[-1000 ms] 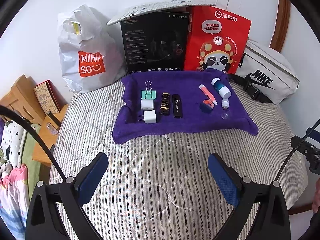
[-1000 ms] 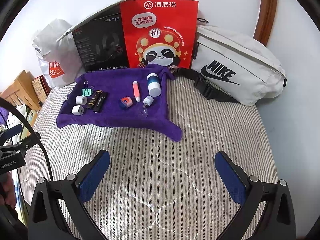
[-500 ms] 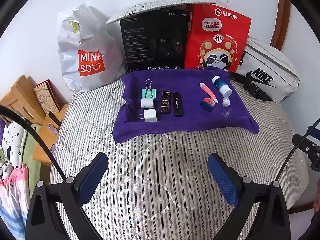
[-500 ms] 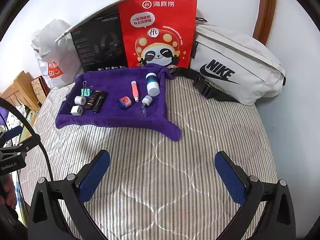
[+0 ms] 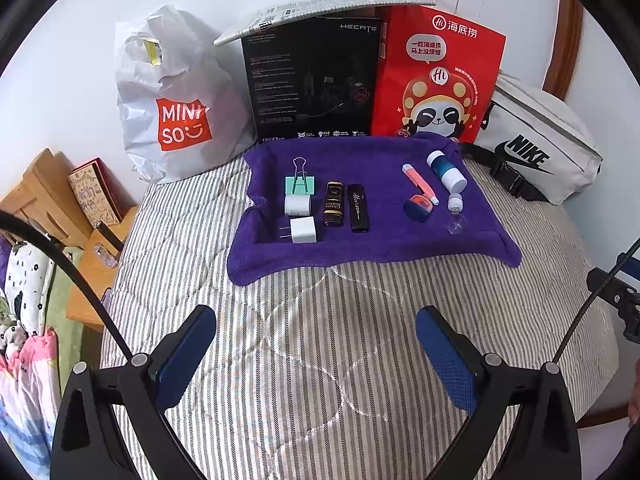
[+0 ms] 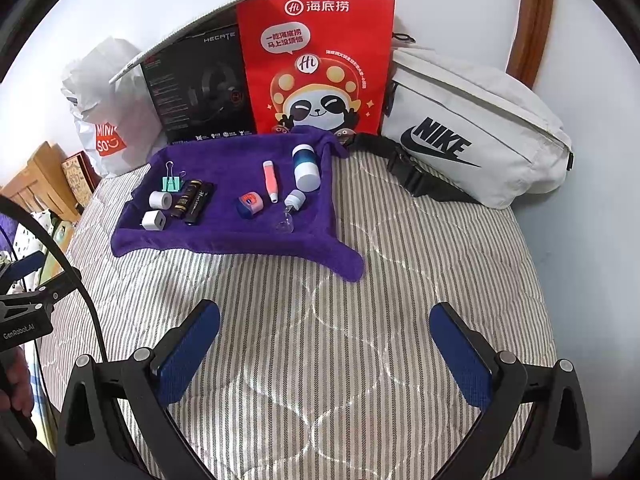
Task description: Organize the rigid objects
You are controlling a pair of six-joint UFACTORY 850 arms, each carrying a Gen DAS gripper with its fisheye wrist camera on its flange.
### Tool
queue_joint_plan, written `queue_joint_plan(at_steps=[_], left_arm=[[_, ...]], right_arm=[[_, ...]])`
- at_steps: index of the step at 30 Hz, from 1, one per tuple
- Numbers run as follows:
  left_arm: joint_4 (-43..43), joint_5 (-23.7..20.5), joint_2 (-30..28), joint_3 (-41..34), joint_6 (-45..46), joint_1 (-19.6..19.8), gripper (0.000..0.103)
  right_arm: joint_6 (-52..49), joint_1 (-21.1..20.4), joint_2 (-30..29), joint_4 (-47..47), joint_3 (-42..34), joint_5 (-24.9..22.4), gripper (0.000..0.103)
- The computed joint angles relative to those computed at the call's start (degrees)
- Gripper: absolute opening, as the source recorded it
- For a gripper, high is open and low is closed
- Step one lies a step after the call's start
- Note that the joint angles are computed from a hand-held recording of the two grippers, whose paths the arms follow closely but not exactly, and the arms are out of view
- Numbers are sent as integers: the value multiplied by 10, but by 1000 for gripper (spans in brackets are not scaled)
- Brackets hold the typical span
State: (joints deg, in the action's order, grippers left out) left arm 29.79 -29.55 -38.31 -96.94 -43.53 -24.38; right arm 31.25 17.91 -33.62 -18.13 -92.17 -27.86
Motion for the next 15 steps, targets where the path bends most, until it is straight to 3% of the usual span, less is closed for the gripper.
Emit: queue_joint_plan(at_steps=[15], left_arm=[[-8,6,-2,0,9,1,101]], right_arm=[[6,2,-1,-10,-3,-5,103]])
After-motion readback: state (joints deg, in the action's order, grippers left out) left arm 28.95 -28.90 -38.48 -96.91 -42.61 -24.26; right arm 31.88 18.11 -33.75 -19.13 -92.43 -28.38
